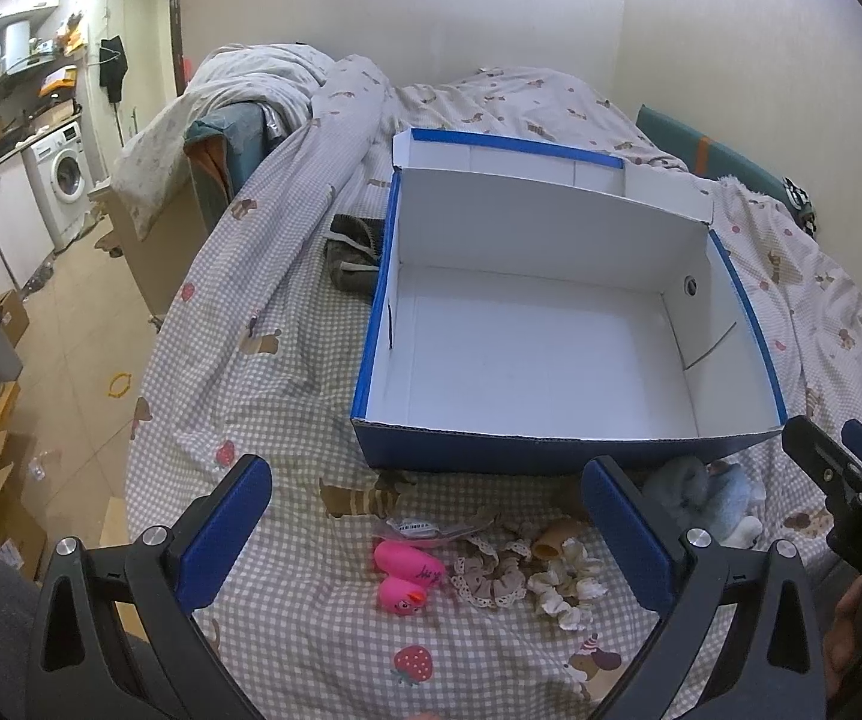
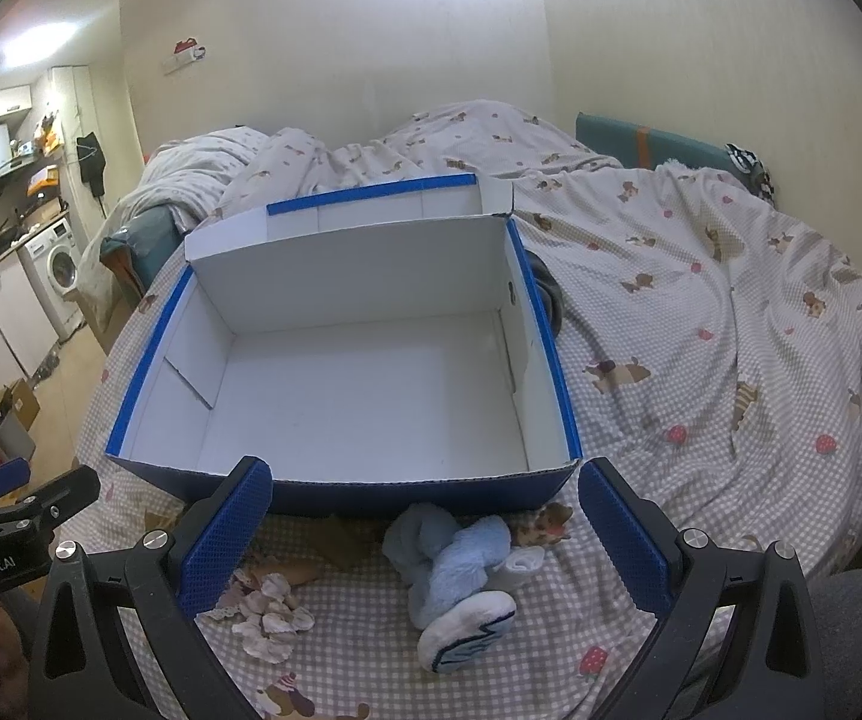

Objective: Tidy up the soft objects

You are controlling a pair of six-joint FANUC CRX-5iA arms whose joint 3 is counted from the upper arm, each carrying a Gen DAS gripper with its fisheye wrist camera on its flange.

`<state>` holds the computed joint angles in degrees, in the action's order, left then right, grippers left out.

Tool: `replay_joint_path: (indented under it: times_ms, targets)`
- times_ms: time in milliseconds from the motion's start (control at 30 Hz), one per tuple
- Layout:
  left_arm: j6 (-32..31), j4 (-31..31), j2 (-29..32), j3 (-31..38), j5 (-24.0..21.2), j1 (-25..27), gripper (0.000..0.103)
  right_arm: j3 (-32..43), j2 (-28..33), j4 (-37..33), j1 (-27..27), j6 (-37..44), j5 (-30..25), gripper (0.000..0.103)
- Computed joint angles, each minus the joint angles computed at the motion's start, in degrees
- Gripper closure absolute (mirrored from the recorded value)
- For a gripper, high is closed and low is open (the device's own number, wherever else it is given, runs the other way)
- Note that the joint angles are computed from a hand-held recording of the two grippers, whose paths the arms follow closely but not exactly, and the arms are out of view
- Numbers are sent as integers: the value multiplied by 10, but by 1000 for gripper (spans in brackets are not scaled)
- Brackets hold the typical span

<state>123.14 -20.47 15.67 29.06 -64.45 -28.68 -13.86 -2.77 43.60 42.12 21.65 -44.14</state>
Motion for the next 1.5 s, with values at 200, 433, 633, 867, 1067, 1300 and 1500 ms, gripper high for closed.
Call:
replay_joint_path:
  times_ms: [200, 433, 633, 867, 1067, 1300, 1500]
  targets:
    - [2, 0, -1, -2, 2, 1, 0, 2, 1, 0, 0, 3, -3, 0]
    - [-4, 14, 1, -2, 0, 8, 0, 3, 0, 0, -1, 7, -2, 0]
    - [-2, 27, 7, 10, -17, 23, 0, 56, 16, -102, -11, 105, -15, 0]
    - [11, 31, 39, 69, -100, 57, 0, 197, 78, -296, -58, 282, -112, 0]
    - [-28, 65, 103, 133, -201, 82, 0, 244, 118, -364, -86, 336, -171, 0]
    - [-74, 180, 127, 91, -212, 107, 10, 246, 134, -398, -103, 324, -194, 0]
    - [-130, 202, 164, 102, -236, 87, 12, 258, 139, -431, -120, 335, -205, 0]
